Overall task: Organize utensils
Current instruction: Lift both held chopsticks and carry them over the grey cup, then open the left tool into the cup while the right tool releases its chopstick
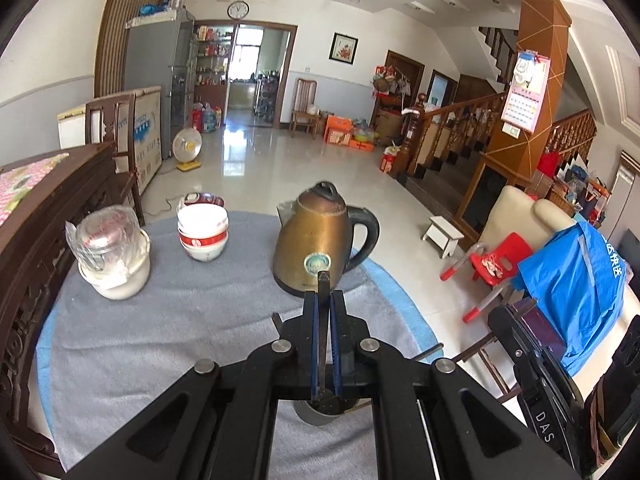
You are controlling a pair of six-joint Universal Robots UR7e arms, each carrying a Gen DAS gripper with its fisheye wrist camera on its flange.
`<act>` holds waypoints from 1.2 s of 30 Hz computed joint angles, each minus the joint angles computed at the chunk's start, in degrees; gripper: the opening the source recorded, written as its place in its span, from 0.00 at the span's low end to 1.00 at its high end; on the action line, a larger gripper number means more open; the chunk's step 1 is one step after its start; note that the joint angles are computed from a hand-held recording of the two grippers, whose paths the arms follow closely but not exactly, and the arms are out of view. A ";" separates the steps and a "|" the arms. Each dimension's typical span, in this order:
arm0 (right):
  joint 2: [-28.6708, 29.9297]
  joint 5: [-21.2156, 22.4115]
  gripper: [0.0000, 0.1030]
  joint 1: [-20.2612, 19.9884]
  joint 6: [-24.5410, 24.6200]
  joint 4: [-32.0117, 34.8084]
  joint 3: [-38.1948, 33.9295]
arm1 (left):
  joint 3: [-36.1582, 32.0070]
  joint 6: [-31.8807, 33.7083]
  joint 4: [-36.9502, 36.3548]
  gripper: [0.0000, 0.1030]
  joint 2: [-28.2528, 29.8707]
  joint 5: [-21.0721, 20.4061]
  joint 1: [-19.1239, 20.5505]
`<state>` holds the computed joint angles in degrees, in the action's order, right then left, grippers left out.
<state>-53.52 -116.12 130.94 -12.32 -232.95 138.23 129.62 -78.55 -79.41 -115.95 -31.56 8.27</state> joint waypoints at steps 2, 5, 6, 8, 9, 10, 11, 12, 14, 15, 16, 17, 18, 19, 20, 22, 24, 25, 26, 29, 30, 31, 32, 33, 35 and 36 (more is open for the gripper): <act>-0.19 -0.03 0.06 -0.29 0.06 -0.07 0.28 | 0.44 0.39 -0.83 0.06 0.48 -0.49 0.48; -0.09 -0.44 0.06 -0.27 -0.01 -0.65 0.45 | 1.14 1.49 -2.70 0.06 0.65 -1.31 1.39; -0.02 -0.56 0.06 -0.33 0.34 -0.98 0.49 | 1.28 1.37 -2.67 0.06 0.70 -1.39 1.47; -0.11 -0.18 0.06 -0.70 1.25 -1.05 0.34 | 1.48 1.19 -2.75 0.06 0.74 -1.66 1.66; -0.02 -0.29 0.06 -0.67 1.65 -1.50 0.27 | 1.50 0.96 -2.55 0.06 0.69 -1.76 1.62; 0.09 -0.57 0.06 -0.39 1.82 -1.48 -0.05 | 1.43 0.54 -2.04 0.06 0.68 -1.73 1.53; 0.18 -0.57 0.06 -0.42 1.67 -1.51 -0.29 | 1.29 0.14 -1.46 0.06 0.70 -1.61 1.44; 0.44 -0.77 0.06 -0.18 1.50 -1.95 -0.52 | 1.20 0.04 -1.26 0.06 0.72 -1.52 1.46; 0.77 -0.80 0.06 -0.05 1.32 -2.15 -0.90 | 1.10 -0.09 -0.81 0.06 0.47 -1.54 1.49; 1.24 -1.21 0.06 0.12 1.04 -2.57 -1.15 | 1.07 0.04 -0.90 0.06 0.58 -1.49 1.72; 1.87 -1.67 0.06 0.26 0.65 -3.22 -1.42 | 1.08 -0.08 -0.70 0.06 0.65 -1.53 1.82; 2.22 -1.70 0.06 0.17 0.62 -3.03 -1.62 | 1.13 0.07 -0.83 0.06 0.66 -1.70 1.95; 2.29 -1.60 0.06 -0.04 0.77 -2.56 -1.68 | 1.30 0.41 -1.27 0.06 0.67 -1.99 2.17; 2.53 -1.60 0.06 -0.21 0.88 -2.53 -1.62 | 1.39 0.65 -1.57 0.06 0.70 -2.15 2.37; 2.78 -1.79 0.06 -0.30 0.81 -2.46 -1.59 | 1.54 0.80 -1.74 0.06 0.73 -2.36 2.61; 3.50 -2.28 0.06 -0.49 0.76 -2.15 -1.50 | 1.82 0.82 -1.81 0.06 0.61 -2.67 2.77; 3.80 -2.19 0.06 -0.87 1.30 -1.45 -1.25 | 2.08 1.20 -2.48 0.06 0.63 -3.09 3.16; 3.98 -2.29 0.06 -1.02 1.51 -1.04 -1.13 | 2.15 1.24 -2.54 0.06 0.63 -3.23 3.32; 4.12 -2.37 0.06 -1.13 1.58 -0.86 -1.05 | 2.23 1.35 -2.65 0.06 0.59 -3.37 3.47; 4.36 -2.17 0.06 -1.68 2.25 0.25 -0.63 | 2.68 1.88 -3.29 0.06 0.19 -4.06 3.82; 4.49 -2.23 0.06 -1.84 2.49 0.67 -0.49 | 2.73 1.92 -3.28 0.06 0.17 -4.20 3.89; 4.50 -2.10 0.06 -2.11 2.78 1.06 -0.30 | 2.79 1.86 -3.12 0.06 0.07 -4.38 3.91; 4.24 -1.85 0.06 -2.25 3.35 1.88 -0.10 | 2.90 2.09 -3.25 0.06 -0.12 -4.68 3.94; 3.99 -1.34 0.06 -2.60 3.98 2.59 0.23 | 3.07 2.52 -3.59 0.06 -0.44 -5.06 3.95; 3.49 -0.50 0.08 -3.19 5.43 3.59 0.91 | 3.10 1.54 -2.10 0.06 -0.77 -5.04 3.43; 2.82 0.75 0.09 -3.86 6.78 4.49 1.54 | 3.14 1.08 -1.39 0.06 -1.03 -4.93 3.15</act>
<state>-50.70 -115.37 127.08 -5.54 -228.46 139.78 132.76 -77.47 -80.80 -116.98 -36.48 11.42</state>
